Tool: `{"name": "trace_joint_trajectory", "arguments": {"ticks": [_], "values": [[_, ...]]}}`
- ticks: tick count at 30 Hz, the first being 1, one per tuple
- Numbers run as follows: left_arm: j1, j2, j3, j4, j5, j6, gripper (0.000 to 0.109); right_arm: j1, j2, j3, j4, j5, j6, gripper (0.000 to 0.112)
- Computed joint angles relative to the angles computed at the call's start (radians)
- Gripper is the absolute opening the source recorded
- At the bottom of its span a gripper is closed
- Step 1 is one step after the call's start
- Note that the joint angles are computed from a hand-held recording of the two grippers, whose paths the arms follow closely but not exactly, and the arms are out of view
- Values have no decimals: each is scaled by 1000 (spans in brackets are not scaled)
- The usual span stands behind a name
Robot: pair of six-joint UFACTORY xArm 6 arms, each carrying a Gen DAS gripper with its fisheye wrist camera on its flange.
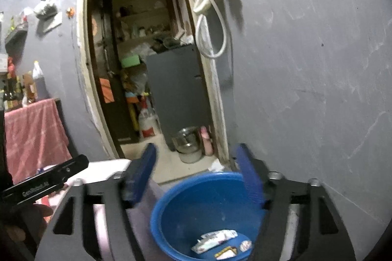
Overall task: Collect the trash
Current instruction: 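Move both open tools back over the table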
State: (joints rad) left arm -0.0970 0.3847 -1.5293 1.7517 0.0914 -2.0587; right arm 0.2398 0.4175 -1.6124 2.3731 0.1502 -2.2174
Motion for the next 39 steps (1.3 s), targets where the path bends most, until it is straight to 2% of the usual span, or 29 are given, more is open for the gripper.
{"name": "trace_joint_trajectory", "arguments": {"ticks": [2,5,7,12,18,30,39], "values": [[6,-48,38,126,28,-119,98,3,-27,26,71,35,-76,82],[12,-105,99,218,57,-195,98,14,-55,52,146,70,-162,91],[22,-151,151,263,73,-233,98,22,-73,73,185,97,-199,103],[48,-251,269,370,107,-343,98,50,-106,116,189,163,-216,103],[109,-378,418,423,139,-401,99,97,-127,152,207,197,-267,103],[244,-539,646,388,189,-361,99,221,-65,115,-2,156,-75,103],[347,-535,691,403,114,-361,99,309,3,78,-245,93,145,103]]}}
